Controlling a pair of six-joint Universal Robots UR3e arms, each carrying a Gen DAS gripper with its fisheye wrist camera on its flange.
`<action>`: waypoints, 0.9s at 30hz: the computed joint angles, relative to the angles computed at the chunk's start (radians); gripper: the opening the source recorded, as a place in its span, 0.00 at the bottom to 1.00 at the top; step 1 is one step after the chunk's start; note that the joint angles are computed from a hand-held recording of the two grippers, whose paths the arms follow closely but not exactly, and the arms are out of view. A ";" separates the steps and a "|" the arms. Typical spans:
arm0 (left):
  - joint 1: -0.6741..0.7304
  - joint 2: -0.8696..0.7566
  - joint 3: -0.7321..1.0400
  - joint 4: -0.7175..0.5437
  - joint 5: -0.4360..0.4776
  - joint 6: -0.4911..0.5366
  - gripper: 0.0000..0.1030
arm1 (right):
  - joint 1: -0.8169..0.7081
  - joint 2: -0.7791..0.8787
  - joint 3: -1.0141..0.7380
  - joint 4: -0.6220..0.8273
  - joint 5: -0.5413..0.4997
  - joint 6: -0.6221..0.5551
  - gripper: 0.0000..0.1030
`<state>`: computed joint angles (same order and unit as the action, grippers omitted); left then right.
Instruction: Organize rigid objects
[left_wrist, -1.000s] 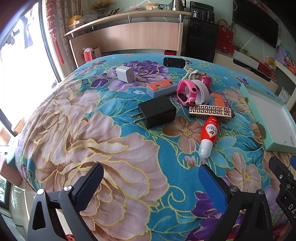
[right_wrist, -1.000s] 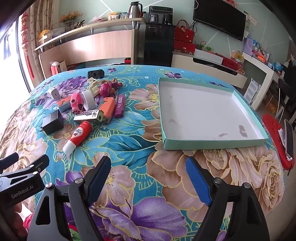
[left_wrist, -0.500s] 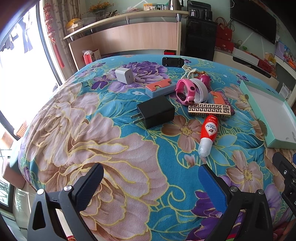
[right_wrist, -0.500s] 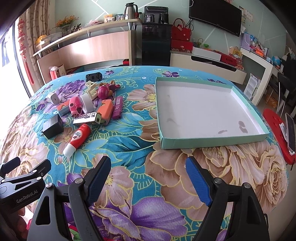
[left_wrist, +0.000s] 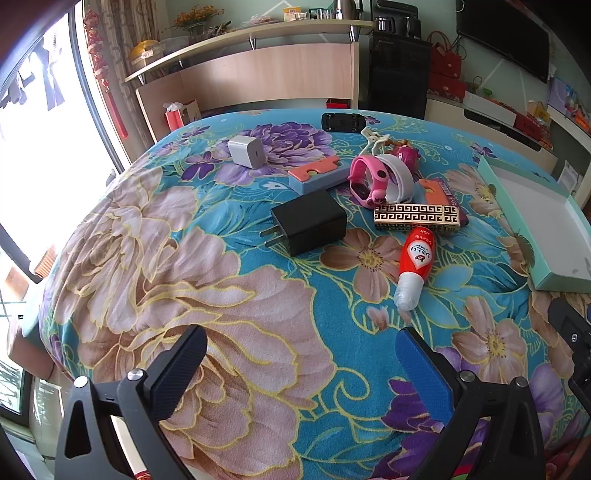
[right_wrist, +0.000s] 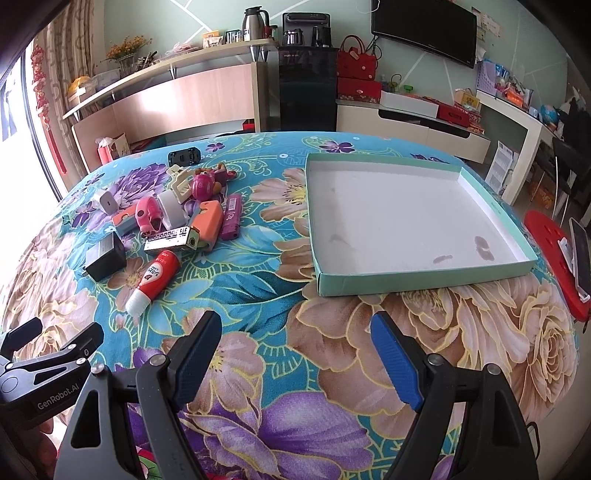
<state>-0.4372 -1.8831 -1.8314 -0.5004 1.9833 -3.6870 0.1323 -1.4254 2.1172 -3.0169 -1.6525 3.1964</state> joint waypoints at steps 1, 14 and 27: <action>0.000 0.000 0.000 0.000 0.000 0.000 1.00 | 0.000 0.000 0.000 -0.001 0.000 0.001 0.81; 0.031 0.048 -0.060 0.062 -0.058 0.009 1.00 | -0.005 -0.003 0.007 -0.007 0.004 -0.006 0.81; 0.251 0.112 -0.067 0.027 -0.272 0.109 1.00 | 0.059 0.128 -0.286 0.230 0.135 -0.029 0.81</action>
<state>-0.1865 -1.7710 -1.8980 -0.4736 1.7113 -3.5782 0.1915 -1.2972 1.8310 -2.7872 -1.5177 3.1671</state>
